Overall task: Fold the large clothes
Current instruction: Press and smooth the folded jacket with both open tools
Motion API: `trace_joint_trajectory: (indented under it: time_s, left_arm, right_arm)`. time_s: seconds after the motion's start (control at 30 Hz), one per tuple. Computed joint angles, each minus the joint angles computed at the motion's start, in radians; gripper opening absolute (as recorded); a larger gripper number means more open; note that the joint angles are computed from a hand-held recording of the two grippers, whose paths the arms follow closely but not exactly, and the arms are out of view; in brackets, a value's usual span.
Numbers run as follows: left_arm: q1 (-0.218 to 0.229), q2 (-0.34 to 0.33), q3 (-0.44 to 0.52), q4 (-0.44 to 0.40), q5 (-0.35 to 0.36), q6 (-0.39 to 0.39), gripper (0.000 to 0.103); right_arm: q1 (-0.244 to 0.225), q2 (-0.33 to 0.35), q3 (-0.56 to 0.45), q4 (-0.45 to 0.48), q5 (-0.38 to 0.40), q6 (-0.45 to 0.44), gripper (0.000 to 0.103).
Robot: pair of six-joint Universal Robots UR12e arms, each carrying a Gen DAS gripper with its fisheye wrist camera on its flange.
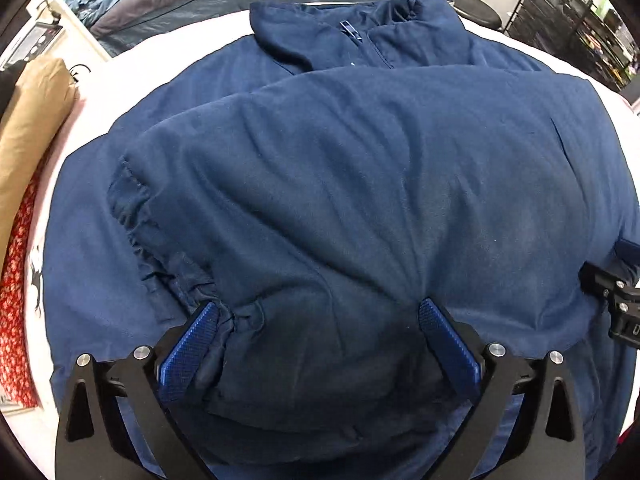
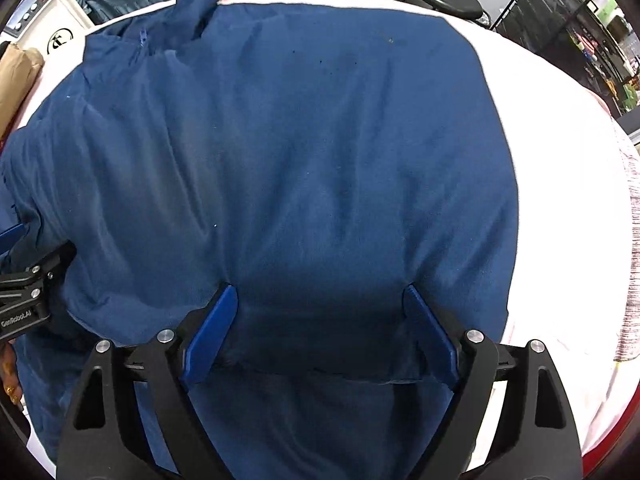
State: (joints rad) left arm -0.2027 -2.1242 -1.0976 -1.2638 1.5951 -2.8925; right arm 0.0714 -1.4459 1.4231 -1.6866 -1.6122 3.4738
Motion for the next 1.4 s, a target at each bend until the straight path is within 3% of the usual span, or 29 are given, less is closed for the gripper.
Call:
trace_joint_trajectory:
  time_s: [0.17, 0.43, 0.77, 0.97, 1.1, 1.27, 1.4]
  left_arm:
    - [-0.003, -0.012, 0.019, -0.014, 0.007, -0.01, 0.098]
    - [-0.014, 0.01, -0.026, 0.048, 0.028, -0.026, 0.098]
    - [0.0, 0.072, -0.109, 0.096, -0.002, 0.009, 0.097]
    - [0.046, 0.193, -0.257, 0.188, -0.09, 0.046, 0.096]
    - [0.077, 0.253, -0.332, 0.175, -0.058, 0.047, 0.097]
    - [0.137, 0.334, -0.435, 0.153, -0.039, -0.063, 0.096]
    - [0.189, 0.376, -0.489, 0.125, -0.045, -0.142, 0.096]
  right_arm:
    - [-0.008, -0.004, 0.023, -0.033, 0.004, 0.002, 0.088]
    - [0.0, -0.034, 0.074, -0.106, -0.031, 0.018, 0.092]
    - [0.008, -0.025, 0.006, 0.012, -0.021, 0.026, 0.092]
    - [0.015, -0.129, 0.108, -0.078, 0.003, 0.018, 0.092]
    - [0.02, -0.201, 0.179, -0.053, 0.016, 0.01, 0.092]
    - [0.01, -0.279, 0.255, 0.007, 0.044, 0.015, 0.092]
    - [0.018, -0.294, 0.271, 0.036, 0.048, -0.005, 0.092]
